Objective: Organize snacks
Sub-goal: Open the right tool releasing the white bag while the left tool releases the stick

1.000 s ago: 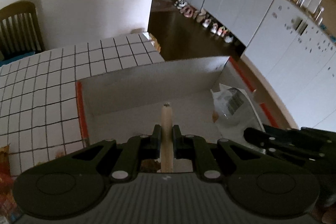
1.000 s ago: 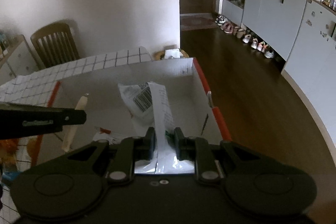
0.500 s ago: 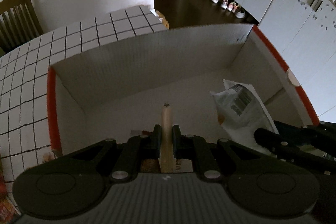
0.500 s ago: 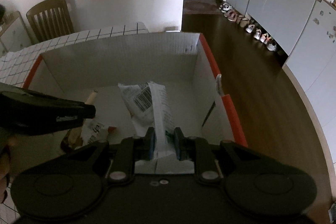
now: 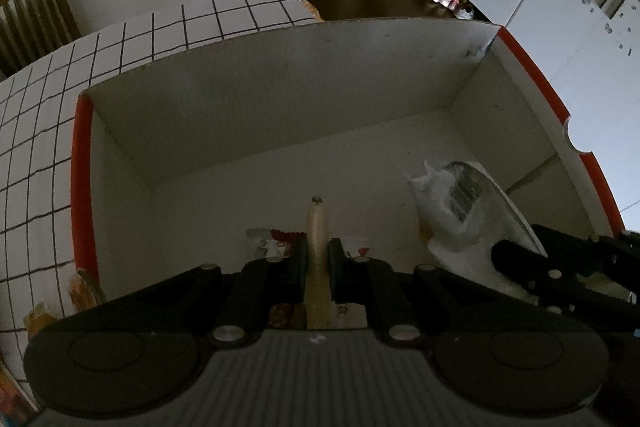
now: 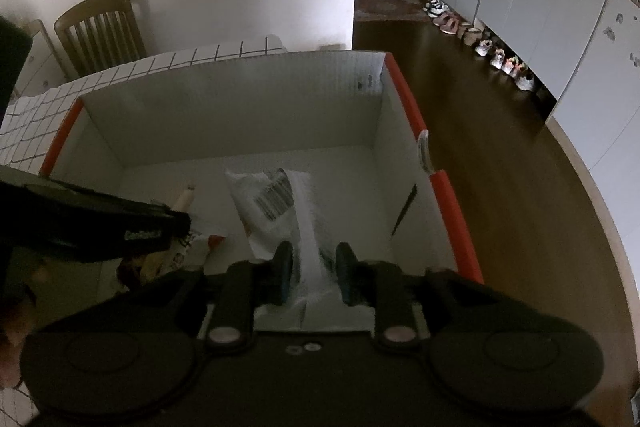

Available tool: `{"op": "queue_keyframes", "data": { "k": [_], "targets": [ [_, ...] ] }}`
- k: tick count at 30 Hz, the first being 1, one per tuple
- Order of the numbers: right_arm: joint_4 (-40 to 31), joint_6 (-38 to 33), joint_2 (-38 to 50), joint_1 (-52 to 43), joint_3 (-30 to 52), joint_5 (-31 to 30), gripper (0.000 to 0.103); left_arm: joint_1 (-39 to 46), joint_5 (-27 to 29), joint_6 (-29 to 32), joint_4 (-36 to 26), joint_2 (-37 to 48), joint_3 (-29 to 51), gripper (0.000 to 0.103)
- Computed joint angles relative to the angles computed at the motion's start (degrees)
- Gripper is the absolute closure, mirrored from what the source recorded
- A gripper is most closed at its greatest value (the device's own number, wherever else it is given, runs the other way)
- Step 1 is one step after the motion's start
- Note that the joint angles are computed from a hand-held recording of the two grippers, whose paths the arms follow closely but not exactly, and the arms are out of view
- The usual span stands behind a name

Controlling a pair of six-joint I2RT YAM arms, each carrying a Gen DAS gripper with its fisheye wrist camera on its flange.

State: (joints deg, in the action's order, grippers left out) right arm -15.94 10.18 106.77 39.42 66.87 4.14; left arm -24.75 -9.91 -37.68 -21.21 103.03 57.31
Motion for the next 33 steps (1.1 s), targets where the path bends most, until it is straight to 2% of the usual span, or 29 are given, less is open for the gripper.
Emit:
{"op": "queue_keyframes", "data": {
  "k": [8, 13, 22, 24, 27, 28, 29, 31, 33],
  "targets": [
    [0.1, 0.3, -1.8, -0.1, -1.6, -1.0, 0.076, 0.3, 1.3, -1.4, -0.9, -2.0, -1.5, 0.092],
    [0.7, 0.6, -4.1, -0.1, -3.5, -1.3, 0.066, 0.4, 2.2, -1.5, 0.2, -5.0, -4.1, 0.091],
    [1.2, 0.3, -9.3, 0.4, -7.0, -1.3, 0.047, -1.4, 0.4, -2.0, -0.9, -12.8, -8.0, 0.088],
    [1.1, 0.3, -10.6, 0.7, -7.7, -1.3, 0.045, -2.0, -0.6, -2.3, -1.4, -14.7, -8.9, 0.084],
    [1.1, 0.2, -12.7, 1.1, -8.7, -1.1, 0.040, -2.9, -2.3, -3.2, -2.3, -18.4, -10.3, 0.062],
    [1.1, 0.2, -13.4, 1.3, -9.1, -0.9, 0.039, -3.4, -3.5, -3.7, -2.6, -19.9, -11.0, 0.043],
    [1.0, 0.1, -14.1, 1.6, -9.4, -0.6, 0.039, -4.3, -5.5, -4.1, -2.9, -21.6, -11.7, 0.030],
    [0.8, 0.1, -15.3, 2.1, -9.9, -0.4, 0.039, -6.1, -8.6, -4.5, -4.1, -25.2, -13.0, 0.029],
    [0.7, 0.2, -16.8, 2.6, -10.5, -0.3, 0.037, -6.5, -8.8, -4.9, -5.4, -27.7, -13.6, 0.029]
  ]
}}
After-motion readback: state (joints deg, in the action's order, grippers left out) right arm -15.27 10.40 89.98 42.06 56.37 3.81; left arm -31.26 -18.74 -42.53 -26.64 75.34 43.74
